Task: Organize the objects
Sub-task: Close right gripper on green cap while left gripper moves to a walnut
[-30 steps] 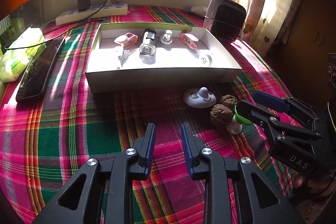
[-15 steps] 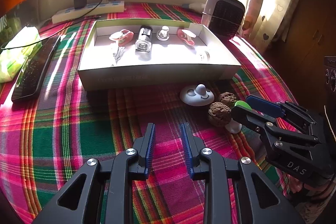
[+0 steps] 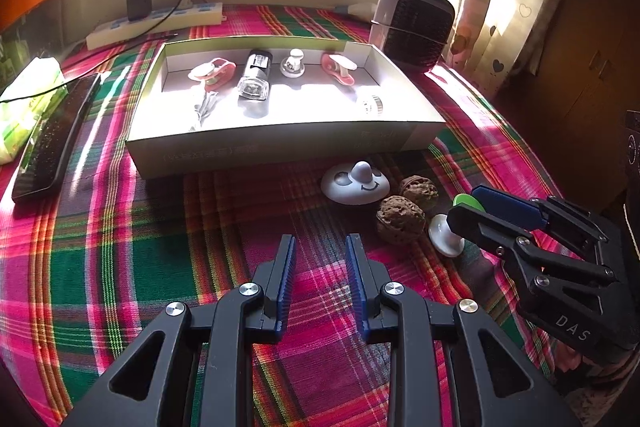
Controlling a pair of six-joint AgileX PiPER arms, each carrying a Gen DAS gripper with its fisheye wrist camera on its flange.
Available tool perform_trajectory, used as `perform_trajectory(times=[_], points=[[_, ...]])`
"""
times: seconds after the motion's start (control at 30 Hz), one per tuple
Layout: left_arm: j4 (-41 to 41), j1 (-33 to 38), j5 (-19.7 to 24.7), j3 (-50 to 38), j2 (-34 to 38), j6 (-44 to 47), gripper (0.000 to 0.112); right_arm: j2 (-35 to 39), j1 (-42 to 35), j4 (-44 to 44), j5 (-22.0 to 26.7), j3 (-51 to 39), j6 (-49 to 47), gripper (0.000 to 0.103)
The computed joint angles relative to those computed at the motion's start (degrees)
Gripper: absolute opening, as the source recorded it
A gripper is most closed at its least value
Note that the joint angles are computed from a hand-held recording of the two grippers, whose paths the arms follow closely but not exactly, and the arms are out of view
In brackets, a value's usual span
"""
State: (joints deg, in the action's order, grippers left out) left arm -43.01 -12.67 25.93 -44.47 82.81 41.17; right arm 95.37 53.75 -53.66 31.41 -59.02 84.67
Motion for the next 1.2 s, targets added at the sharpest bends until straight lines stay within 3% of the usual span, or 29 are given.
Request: perform_trajectory(times=[0.27,0.6,1.0,1.2], points=[[-5.99,-0.83,2.17,-0.63,0.48,6.01,0.033,-1.75,-0.41,0.56,2.14,1.99,0.37,0.035],[-3.88,-5.02,1.27,-2.95,2.71,2.49,0.035,-5.12,-0.95,-0.96,3.51,5.77,3.39,0.035],[1.48,-8.56,-1.09,-4.9,5.13,-4.34,0.035,-6.33,-2.49,-0.87,1.17,7.85,3.36,0.035],[0.16,-8.36,-1.55,-4.71,5.41,-3.76,0.035,-6.57,-2.74,-1.02,0.21,8.37,3.24,0.035]])
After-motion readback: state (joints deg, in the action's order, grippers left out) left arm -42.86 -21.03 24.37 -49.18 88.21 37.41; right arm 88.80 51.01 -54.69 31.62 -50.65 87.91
